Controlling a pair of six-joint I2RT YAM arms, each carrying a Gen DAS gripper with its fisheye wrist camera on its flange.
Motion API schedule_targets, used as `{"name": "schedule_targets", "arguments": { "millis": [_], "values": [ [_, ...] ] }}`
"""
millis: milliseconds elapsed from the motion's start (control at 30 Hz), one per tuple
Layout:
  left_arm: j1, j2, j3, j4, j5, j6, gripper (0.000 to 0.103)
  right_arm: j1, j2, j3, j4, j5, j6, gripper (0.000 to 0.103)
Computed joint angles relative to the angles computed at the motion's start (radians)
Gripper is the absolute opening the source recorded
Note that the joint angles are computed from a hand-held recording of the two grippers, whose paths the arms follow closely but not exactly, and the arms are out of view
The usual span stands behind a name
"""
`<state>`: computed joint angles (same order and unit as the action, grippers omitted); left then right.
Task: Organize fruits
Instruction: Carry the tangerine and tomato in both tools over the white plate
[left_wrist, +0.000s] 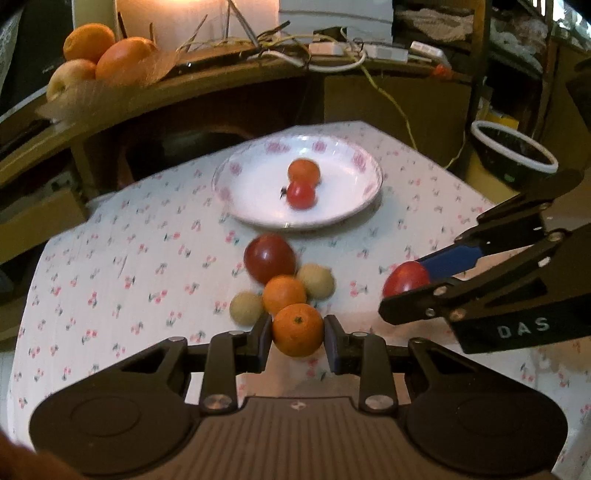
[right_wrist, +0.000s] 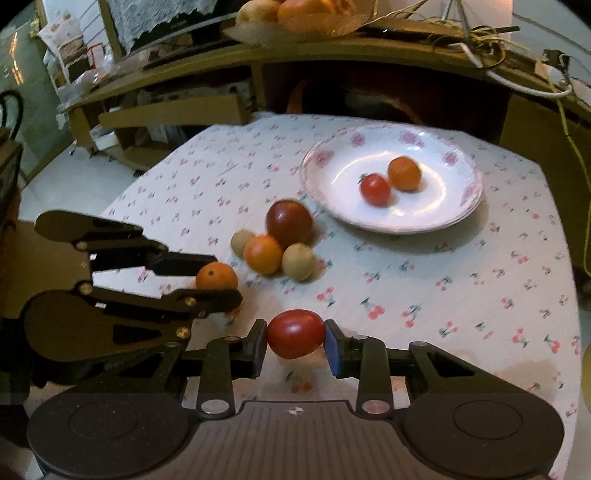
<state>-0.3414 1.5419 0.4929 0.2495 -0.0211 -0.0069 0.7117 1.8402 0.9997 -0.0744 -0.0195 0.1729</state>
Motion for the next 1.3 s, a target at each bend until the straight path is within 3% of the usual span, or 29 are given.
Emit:
{"name": "schedule_targets", "arguments": {
  "millis": [600, 1000, 1300],
  "values": [
    [0.015, 0.214, 0.315, -0.051, -0.020, 0.016, 0.034, -0.128, 0.106, 0.174, 0.013, 0.006, 0.016, 0.033],
    [0.052, 0.354, 0.432, -0.063, 0.021, 0.050, 0.034, -0.163, 0.238, 0.316, -0.017, 0.000, -0.030, 0.033],
    [0.068, 0.369, 0.444, -0.064, 0.039, 0.038, 0.037, -0.171, 0.268, 0.346, -0.012, -0.004, -0.028, 0.035]
  ]
}}
